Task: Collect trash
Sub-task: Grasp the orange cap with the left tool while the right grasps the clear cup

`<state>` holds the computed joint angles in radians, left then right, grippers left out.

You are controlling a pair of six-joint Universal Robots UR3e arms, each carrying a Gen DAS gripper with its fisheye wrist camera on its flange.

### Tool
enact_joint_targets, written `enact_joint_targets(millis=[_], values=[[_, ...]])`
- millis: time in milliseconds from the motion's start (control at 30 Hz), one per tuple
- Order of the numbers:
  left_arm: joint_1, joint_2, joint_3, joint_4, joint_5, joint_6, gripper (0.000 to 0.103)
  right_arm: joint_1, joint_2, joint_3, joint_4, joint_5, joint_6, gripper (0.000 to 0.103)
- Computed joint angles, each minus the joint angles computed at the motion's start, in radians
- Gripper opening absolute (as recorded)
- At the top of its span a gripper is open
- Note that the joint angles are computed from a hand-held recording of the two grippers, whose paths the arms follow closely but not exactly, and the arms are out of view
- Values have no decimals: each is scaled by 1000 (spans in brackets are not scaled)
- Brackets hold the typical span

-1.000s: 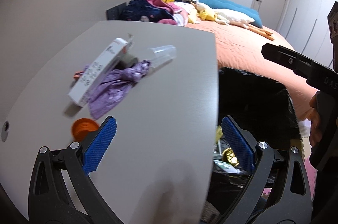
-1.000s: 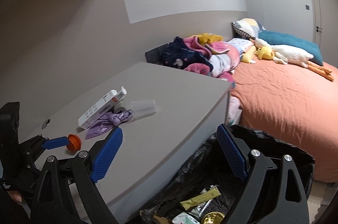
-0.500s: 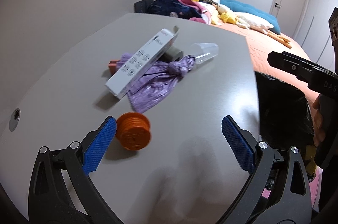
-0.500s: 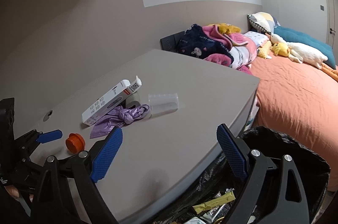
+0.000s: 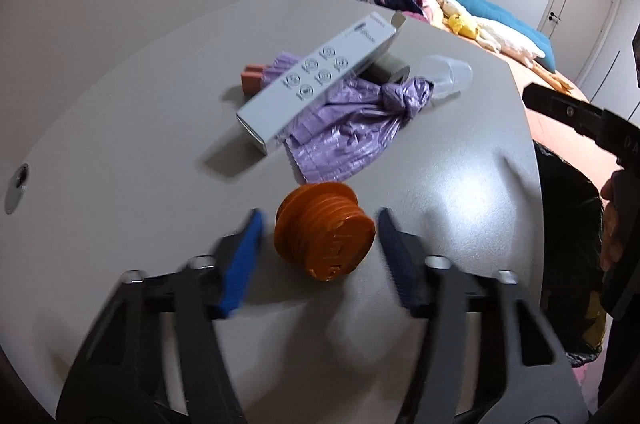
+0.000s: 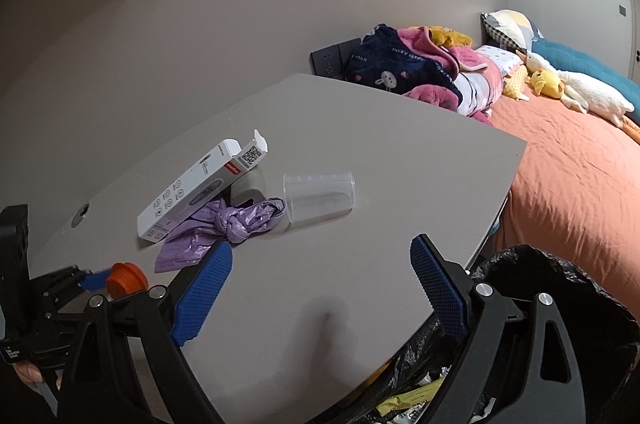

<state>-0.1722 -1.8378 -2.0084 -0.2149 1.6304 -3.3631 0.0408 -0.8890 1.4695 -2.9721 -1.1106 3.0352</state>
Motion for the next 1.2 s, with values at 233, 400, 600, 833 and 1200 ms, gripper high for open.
enact_joint_targets(millis=[233,400,600,833,1200], values=[[10,-12,-1,43,29,-10,45,21,75,-117,50,-15,10,91],[38,-17,10,40,-8,-5,45,43,154,-251,116,-29,8,91],[37,-22,23,37,-17,10,45,62,267,-445,215,-42,7,91],[21,-56,90,13,-27,13,45,64,351,-606,313,-48,3,91],[1,-72,138,-22,-29,16,45,43,351,-608,347,3,-8,58]])
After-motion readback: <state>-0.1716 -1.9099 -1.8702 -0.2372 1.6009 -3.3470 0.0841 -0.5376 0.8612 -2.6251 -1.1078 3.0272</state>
